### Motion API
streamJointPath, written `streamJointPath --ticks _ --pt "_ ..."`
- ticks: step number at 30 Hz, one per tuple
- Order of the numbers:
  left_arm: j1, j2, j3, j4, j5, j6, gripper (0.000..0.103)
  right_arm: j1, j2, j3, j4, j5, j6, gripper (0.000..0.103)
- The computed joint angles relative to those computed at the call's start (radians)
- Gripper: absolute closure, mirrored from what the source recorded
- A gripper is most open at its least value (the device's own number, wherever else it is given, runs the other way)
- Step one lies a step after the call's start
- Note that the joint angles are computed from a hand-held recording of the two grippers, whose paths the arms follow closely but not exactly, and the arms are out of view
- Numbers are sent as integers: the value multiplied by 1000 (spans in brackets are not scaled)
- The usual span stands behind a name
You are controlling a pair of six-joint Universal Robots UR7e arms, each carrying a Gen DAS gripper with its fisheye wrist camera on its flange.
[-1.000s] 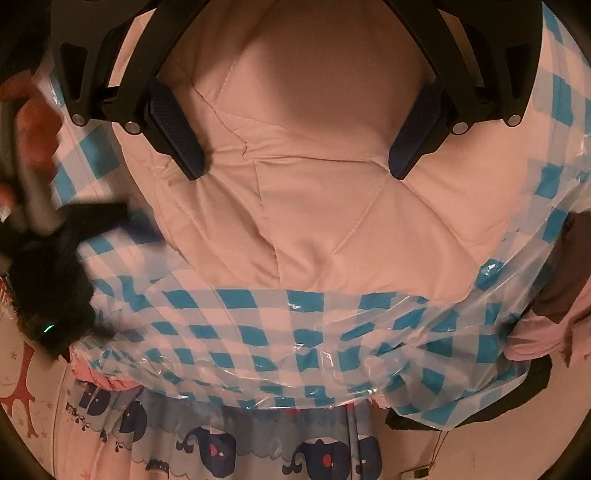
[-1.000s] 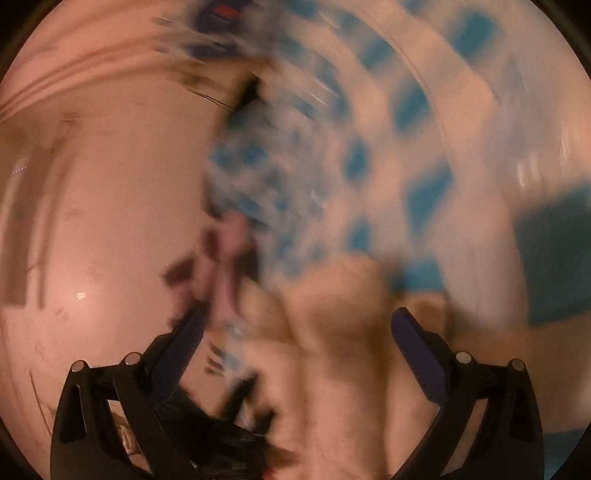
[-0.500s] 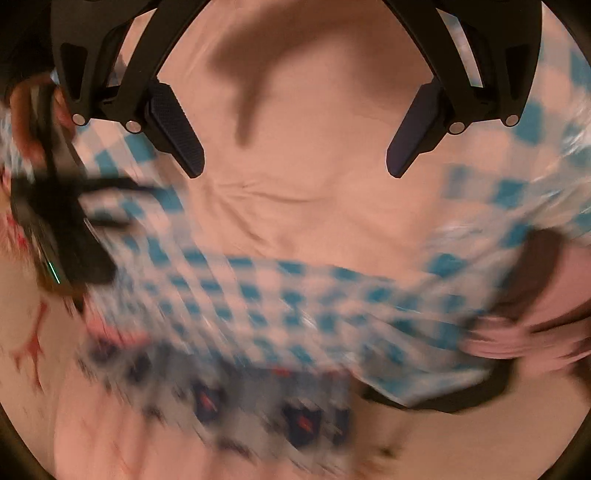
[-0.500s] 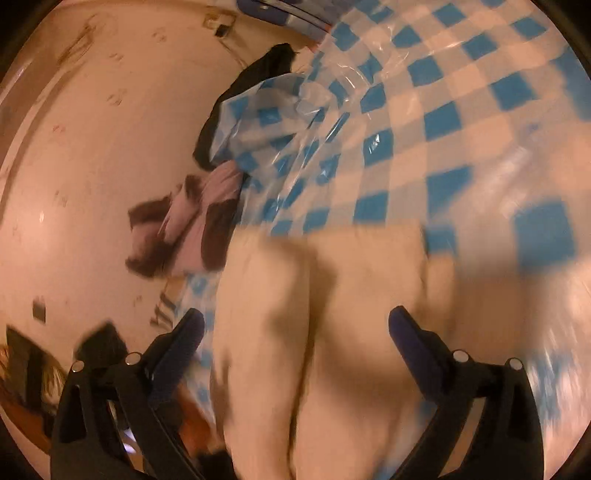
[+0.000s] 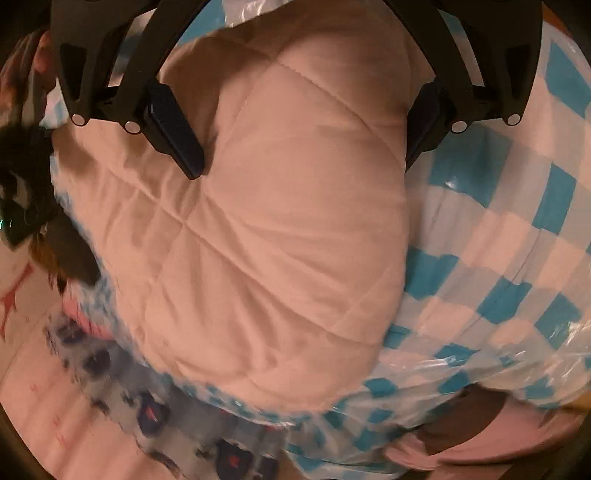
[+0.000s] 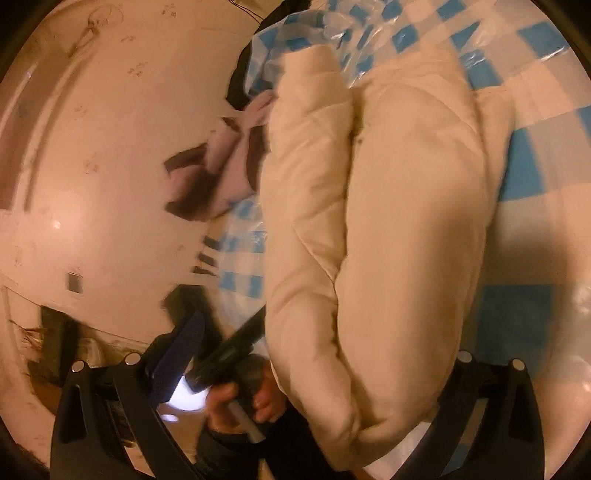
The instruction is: Fold large clothes
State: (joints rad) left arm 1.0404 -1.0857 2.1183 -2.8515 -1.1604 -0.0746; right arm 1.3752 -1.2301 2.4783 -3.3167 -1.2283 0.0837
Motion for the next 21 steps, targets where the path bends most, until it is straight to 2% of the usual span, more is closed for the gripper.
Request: streamJointPath --ticks 1,2,3,4,5,6,7,8,10,11,12,13,14,15,18,20,21 --pt "4 -11 5 -12 -12 -6 8 -18 0 13 -11 3 31 5" --pt "4 -28 18 -38 -23 -15 8 -50 6 32 -44 49 51 5" --pt "-12 -42 39 -86 -3 -10 8 -97 6 67 -94 124 58 5" --pt "-30 -46 55 -133 22 8 8 -103 28 63 -128 158 47 5" --pt "-58 -51 79 -206 52 44 8 -93 26 71 -165 150 52 5" --pt "-98 -49 103 -296 95 96 8 -64 22 76 -209 108 61 5" --pt "-123 -47 118 -344 97 117 8 -38 20 82 -247 77 62 5" --pt "-135 -48 115 -356 57 126 8 -32 26 89 -277 85 68 5" --pt "-149 -31 87 -298 -43 90 8 -39 65 87 -319 125 89 5" --pt "-145 -14 66 -259 -89 80 8 -66 84 88 -310 184 96 5" --pt "-127 35 13 -178 -153 50 8 -83 82 98 -300 202 99 5" --pt "-115 57 -14 -138 -176 22 7 -80 88 86 -315 207 121 5" --pt "-93 70 -29 -139 -228 11 6 -72 65 85 -312 186 147 5" --pt "-83 65 -43 -111 -254 8 7 -36 31 67 -266 123 161 5" --pt "-98 15 -31 -85 -263 24 7 38 -67 39 -121 28 151 5" --pt "-104 -11 -4 -86 -282 21 7 69 -83 19 -71 13 156 5" --pt "-98 -22 -4 -78 -286 21 7 66 -84 28 -80 33 169 5"
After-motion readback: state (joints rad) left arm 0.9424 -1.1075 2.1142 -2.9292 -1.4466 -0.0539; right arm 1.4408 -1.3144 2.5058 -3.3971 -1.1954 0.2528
